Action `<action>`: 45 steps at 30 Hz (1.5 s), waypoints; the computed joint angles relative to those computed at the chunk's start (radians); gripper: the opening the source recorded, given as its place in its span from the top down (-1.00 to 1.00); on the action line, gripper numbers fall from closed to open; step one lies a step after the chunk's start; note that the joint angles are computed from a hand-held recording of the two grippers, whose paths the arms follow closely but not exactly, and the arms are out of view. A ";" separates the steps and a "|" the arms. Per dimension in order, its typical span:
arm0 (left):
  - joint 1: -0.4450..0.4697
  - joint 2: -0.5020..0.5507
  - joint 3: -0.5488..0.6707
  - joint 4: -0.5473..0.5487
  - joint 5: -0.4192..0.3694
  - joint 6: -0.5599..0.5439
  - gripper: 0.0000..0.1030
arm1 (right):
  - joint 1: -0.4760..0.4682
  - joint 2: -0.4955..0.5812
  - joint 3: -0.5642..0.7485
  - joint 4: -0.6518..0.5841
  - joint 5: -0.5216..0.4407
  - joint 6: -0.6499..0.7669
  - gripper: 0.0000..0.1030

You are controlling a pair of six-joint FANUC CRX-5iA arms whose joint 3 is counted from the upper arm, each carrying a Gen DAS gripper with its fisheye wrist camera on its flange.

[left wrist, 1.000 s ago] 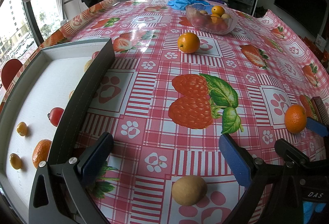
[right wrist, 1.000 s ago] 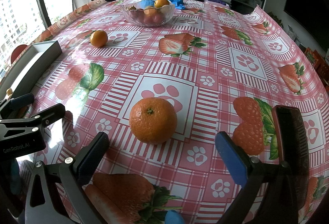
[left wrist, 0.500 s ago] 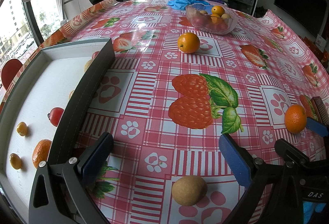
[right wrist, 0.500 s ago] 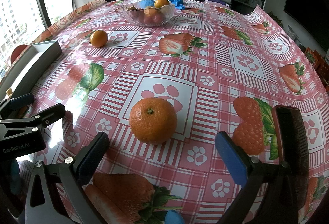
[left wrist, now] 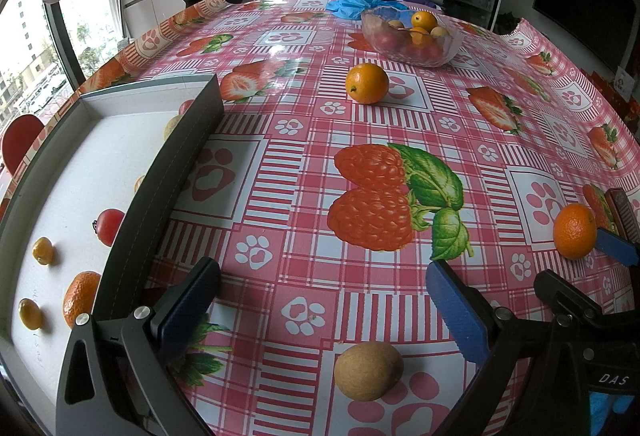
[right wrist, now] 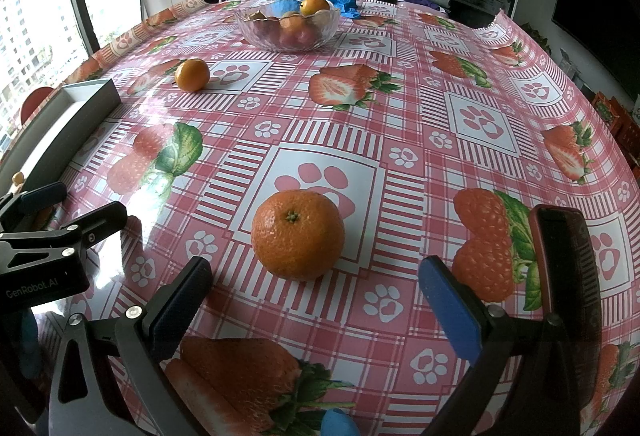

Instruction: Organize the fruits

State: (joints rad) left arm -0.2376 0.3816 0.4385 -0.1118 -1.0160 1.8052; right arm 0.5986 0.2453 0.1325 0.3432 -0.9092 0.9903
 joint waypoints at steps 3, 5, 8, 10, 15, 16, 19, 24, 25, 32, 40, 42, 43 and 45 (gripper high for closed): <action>0.000 0.000 0.000 0.000 0.000 0.000 -1.00 | 0.000 0.000 0.000 0.000 0.000 0.000 -1.00; 0.000 0.000 0.000 0.000 0.000 0.000 -1.00 | 0.000 0.000 0.000 0.000 0.000 0.000 -1.00; 0.000 0.001 0.001 0.000 -0.001 0.000 -1.00 | -0.001 0.000 0.000 -0.001 0.000 0.001 -1.00; 0.000 0.000 0.001 0.000 0.000 0.000 -1.00 | -0.001 0.000 0.000 -0.001 0.000 0.001 -1.00; 0.000 0.000 0.001 0.000 0.000 0.000 -1.00 | 0.000 0.000 0.000 -0.001 0.000 0.001 -1.00; 0.000 0.000 0.001 0.000 0.000 0.000 -1.00 | 0.000 0.000 0.001 -0.001 0.000 0.000 -1.00; 0.000 0.000 0.001 0.000 0.000 0.000 -1.00 | 0.000 0.000 0.001 -0.001 0.000 0.000 -1.00; 0.000 0.000 0.001 0.000 -0.001 0.000 -1.00 | 0.000 0.000 0.001 -0.001 0.000 0.001 -1.00; 0.000 0.000 0.001 -0.001 -0.001 0.000 -1.00 | 0.000 0.000 0.001 -0.001 -0.001 0.001 -1.00; 0.000 0.000 0.000 0.000 0.000 0.000 -1.00 | 0.000 0.000 0.001 -0.001 0.000 0.001 -1.00; 0.004 -0.004 -0.008 0.013 0.007 -0.019 -1.00 | 0.000 0.000 0.001 -0.001 0.000 0.001 -1.00; 0.012 -0.011 -0.028 0.039 0.025 -0.047 -1.00 | 0.000 0.000 0.001 -0.001 0.000 0.001 -1.00; 0.016 -0.015 -0.036 0.052 0.031 -0.063 -1.00 | 0.000 0.000 0.001 -0.001 -0.001 0.001 -1.00; 0.019 -0.018 -0.041 0.056 0.027 -0.087 -1.00 | -0.001 0.000 0.000 -0.001 0.000 0.001 -1.00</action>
